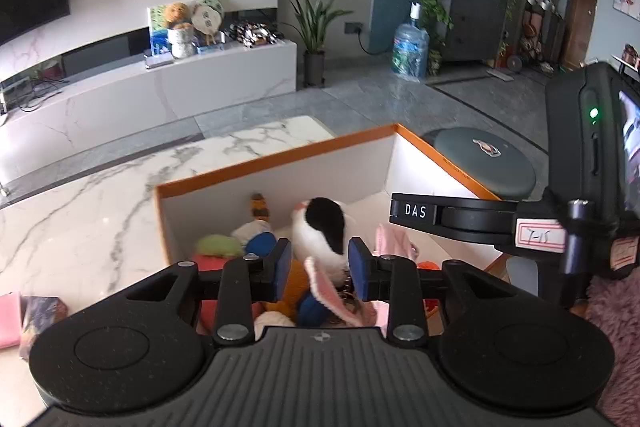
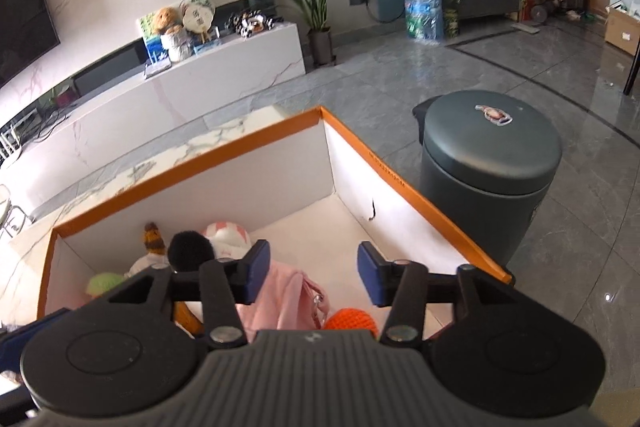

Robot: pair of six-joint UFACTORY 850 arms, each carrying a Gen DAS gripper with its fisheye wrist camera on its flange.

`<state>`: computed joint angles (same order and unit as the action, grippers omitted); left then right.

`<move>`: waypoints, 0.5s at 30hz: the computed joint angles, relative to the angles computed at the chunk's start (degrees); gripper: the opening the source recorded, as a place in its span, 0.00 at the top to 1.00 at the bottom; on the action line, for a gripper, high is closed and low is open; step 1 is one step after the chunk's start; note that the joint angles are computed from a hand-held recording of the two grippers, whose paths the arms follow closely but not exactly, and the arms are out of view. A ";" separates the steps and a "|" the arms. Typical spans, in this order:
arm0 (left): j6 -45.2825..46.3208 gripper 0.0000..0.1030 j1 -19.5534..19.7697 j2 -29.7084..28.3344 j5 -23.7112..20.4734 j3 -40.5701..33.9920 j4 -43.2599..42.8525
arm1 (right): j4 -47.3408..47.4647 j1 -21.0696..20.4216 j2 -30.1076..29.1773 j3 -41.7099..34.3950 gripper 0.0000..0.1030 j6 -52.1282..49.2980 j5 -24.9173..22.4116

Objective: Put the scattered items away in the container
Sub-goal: 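Lower the pink pouch into the box with the left tool and release it, then move both open tools back toward the pink notebook and illustrated book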

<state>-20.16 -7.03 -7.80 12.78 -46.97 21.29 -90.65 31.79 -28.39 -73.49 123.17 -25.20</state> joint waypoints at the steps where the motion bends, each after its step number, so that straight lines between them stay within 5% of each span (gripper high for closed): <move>1: 1.36 0.63 0.26 0.79 0.26 0.79 -2.11 | -0.97 0.65 0.02 0.09 0.46 0.78 -1.57; 5: -9.06 0.62 2.41 3.13 -0.35 2.55 5.03 | -5.43 2.03 1.86 3.27 0.44 8.52 -2.96; 7: -14.44 0.51 3.51 4.23 -0.44 3.39 9.27 | -6.95 2.69 2.92 4.99 0.43 12.19 -3.57; 15: -8.91 0.48 5.07 7.98 -0.50 7.80 3.48 | -13.28 7.65 7.37 11.09 0.42 22.03 -11.08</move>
<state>-29.07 -1.96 0.19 12.28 -39.17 24.76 -103.93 39.44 -21.02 -62.40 145.20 -36.28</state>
